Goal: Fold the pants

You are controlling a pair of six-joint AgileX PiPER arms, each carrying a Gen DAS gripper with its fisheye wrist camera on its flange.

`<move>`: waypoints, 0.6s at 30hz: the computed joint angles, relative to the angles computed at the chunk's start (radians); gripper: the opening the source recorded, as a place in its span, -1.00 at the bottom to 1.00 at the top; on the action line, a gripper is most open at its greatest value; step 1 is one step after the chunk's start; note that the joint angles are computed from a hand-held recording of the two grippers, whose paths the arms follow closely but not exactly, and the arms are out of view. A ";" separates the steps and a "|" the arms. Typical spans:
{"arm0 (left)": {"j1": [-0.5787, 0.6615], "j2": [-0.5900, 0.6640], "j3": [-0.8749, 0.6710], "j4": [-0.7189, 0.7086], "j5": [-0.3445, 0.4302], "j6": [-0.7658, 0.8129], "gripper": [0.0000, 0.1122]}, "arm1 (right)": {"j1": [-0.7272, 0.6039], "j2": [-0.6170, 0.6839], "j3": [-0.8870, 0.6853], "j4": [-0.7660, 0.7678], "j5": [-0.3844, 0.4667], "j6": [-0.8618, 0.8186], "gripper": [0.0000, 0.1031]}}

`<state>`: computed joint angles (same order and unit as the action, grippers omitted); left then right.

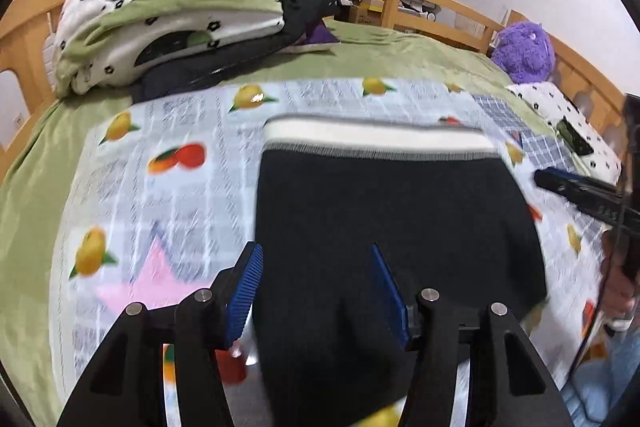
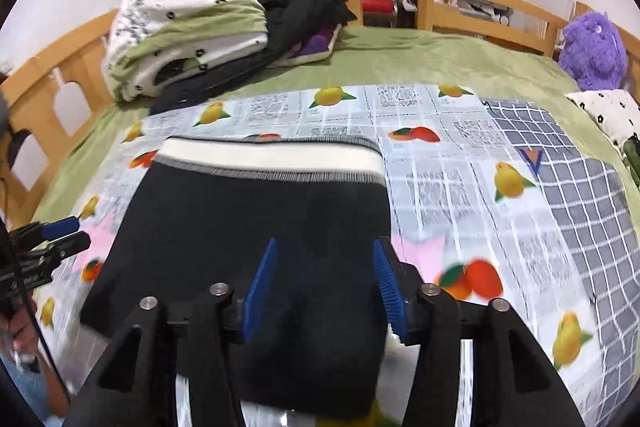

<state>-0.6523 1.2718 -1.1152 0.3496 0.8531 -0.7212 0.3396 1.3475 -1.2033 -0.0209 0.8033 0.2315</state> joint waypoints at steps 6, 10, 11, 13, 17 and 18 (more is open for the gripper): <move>0.021 0.181 -0.179 0.024 -0.020 0.040 -0.05 | 0.022 0.204 -0.195 -0.127 0.000 0.069 -0.02; 0.052 0.315 -0.262 0.051 -0.071 0.072 -0.02 | -0.003 0.300 -0.184 -0.125 -0.059 0.047 -0.02; 0.059 0.345 -0.271 0.067 -0.081 0.062 -0.02 | -0.015 0.327 -0.175 -0.110 -0.070 0.032 -0.01; 0.088 0.424 -0.286 0.047 -0.106 0.085 -0.02 | -0.027 0.345 -0.098 -0.147 -0.173 0.060 0.10; 0.079 0.457 -0.229 0.161 -0.176 -0.005 0.07 | -0.095 0.379 -0.145 0.031 -0.135 -0.073 0.30; 0.075 0.452 -0.216 0.170 -0.193 -0.016 0.12 | -0.109 0.381 -0.133 0.073 -0.150 -0.097 0.31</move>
<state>-0.5773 1.7238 -1.3311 0.5201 0.6602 -0.7373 0.2309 1.7285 -1.3366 0.0523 0.6533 0.1344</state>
